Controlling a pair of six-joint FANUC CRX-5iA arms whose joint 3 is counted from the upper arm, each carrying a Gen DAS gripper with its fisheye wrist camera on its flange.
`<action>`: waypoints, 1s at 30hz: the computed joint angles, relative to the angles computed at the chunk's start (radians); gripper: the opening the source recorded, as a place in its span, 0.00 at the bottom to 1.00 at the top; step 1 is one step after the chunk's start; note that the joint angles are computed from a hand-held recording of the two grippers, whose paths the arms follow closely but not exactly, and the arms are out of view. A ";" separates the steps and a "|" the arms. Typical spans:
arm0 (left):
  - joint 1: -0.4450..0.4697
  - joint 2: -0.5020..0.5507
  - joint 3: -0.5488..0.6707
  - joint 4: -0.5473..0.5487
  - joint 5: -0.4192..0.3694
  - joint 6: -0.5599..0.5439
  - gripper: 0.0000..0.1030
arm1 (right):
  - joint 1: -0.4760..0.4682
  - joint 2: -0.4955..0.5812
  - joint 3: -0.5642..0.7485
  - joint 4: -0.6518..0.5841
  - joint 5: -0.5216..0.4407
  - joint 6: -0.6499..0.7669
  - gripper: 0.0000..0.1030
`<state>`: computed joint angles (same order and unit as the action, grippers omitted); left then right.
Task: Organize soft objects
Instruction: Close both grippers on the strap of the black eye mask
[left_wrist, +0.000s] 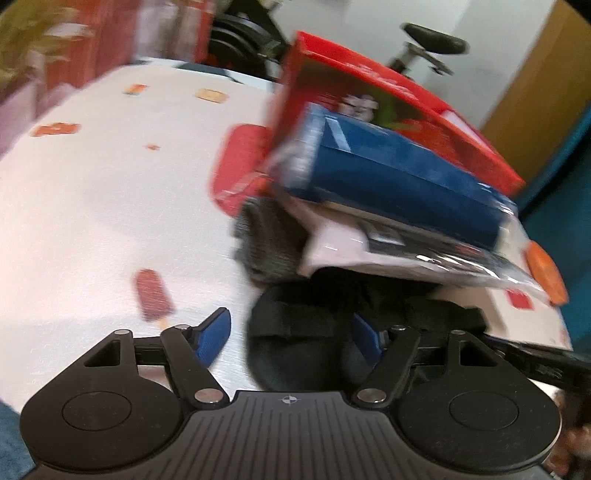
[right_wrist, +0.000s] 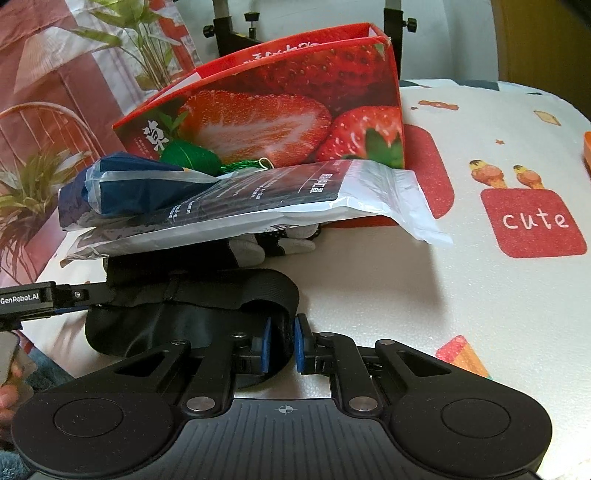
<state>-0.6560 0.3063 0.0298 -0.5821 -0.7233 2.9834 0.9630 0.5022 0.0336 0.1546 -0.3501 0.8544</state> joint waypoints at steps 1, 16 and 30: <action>0.012 -0.013 -0.026 0.026 0.055 -0.016 0.65 | 0.000 0.000 -0.001 0.003 0.000 -0.002 0.12; -0.014 -0.094 -0.112 -0.121 0.169 0.245 0.60 | -0.001 0.000 -0.002 -0.007 0.005 0.003 0.12; -0.013 -0.117 -0.153 -0.168 0.245 0.318 0.32 | -0.001 0.001 -0.001 -0.005 0.006 0.004 0.12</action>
<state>-0.6685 0.1893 -0.1230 -0.7503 -0.4783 3.3011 0.9623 0.5029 0.0323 0.1494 -0.3446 0.8581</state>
